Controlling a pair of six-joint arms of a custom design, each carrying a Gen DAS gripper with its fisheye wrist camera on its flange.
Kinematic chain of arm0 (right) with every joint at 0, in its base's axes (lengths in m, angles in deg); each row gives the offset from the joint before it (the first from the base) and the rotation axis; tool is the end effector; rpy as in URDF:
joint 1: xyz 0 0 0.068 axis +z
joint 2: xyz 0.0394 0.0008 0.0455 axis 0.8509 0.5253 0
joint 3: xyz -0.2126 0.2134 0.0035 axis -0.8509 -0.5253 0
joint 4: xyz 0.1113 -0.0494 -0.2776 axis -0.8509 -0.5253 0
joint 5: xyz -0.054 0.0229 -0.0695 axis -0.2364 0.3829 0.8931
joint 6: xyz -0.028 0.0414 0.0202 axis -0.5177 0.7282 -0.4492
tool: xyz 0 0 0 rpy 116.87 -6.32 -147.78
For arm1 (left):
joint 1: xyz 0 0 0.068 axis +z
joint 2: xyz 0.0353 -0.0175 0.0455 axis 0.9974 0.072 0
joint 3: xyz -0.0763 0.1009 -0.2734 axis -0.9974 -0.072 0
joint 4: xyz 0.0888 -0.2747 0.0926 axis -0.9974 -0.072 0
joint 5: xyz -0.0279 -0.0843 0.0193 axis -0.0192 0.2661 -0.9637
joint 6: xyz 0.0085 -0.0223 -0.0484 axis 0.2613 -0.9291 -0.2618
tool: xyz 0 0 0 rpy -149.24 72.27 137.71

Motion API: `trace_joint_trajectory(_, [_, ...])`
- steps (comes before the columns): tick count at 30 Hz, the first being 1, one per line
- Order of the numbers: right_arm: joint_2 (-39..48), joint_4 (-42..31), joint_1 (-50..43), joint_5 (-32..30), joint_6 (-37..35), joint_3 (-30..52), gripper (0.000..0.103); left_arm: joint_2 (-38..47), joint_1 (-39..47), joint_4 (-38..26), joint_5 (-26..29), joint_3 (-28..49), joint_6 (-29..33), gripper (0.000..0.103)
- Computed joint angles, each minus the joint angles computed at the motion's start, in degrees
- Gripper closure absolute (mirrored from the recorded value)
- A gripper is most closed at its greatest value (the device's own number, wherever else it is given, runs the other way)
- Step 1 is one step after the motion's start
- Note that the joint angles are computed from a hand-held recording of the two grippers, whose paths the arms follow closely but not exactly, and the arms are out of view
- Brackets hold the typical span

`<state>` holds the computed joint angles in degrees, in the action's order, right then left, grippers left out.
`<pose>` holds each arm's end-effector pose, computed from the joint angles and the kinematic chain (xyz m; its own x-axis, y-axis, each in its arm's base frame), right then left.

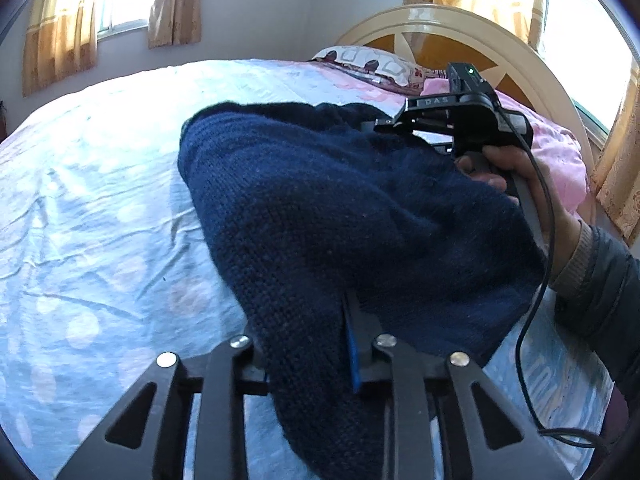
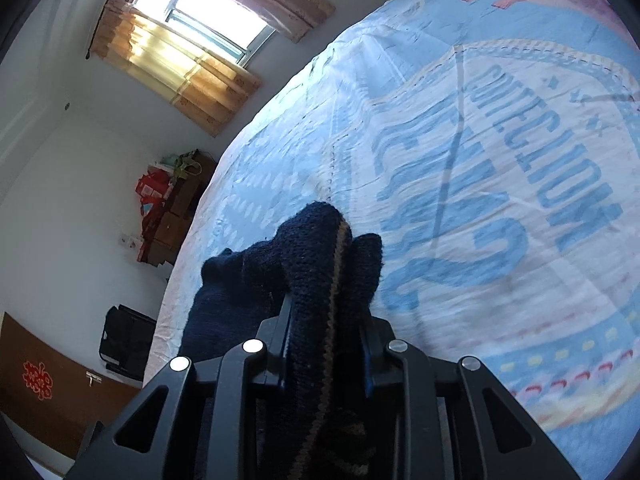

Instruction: Fold small clothes

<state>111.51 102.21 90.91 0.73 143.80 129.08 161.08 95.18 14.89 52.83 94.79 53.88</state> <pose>0.3398 0.2143 0.0904 -0.6569 0.5970 -0.4605 0.1495 0.7018 0.6965 0.2690 0.0201 0.0946 -0.5888 0.4053 -0.6993 0.7040 0.6822 -0.1973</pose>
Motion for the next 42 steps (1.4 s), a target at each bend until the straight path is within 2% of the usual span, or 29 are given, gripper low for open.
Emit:
trace_joint_trajectory(10, [-2.8,-4.9,5.3,3.9,0.7,3.2,0.078,-5.7,6.7,-11.0,4.4,1.0,7.9,0.078])
trace_joint_trajectory(18, [-0.3,-5.2,10.9,5.4,1.4,8.9,0.078,-7.1,19.5,-23.3,8.2,4.1,21.7,0.078])
trace_joint_trajectory(22, [3.5,-6.4,13.3,5.6,1.2,15.0,0.078,-4.8,26.7,-29.5,9.4,7.2,28.9,0.078])
trace_joint_trajectory(27, [9.4,-8.7,15.8,4.8,1.1,24.2,0.078,-2.2,33.4,-33.4,9.5,9.9,34.4,0.078])
trace_joint_trajectory(33, [16.4,-13.4,18.2,3.7,0.2,36.5,0.078,0.0,38.3,-34.8,9.8,12.5,35.9,0.078])
trace_joint_trajectory(42, [27.3,-24.7,20.5,2.0,-2.3,57.7,0.078,2.5,43.1,-34.7,9.6,15.2,36.3,0.078])
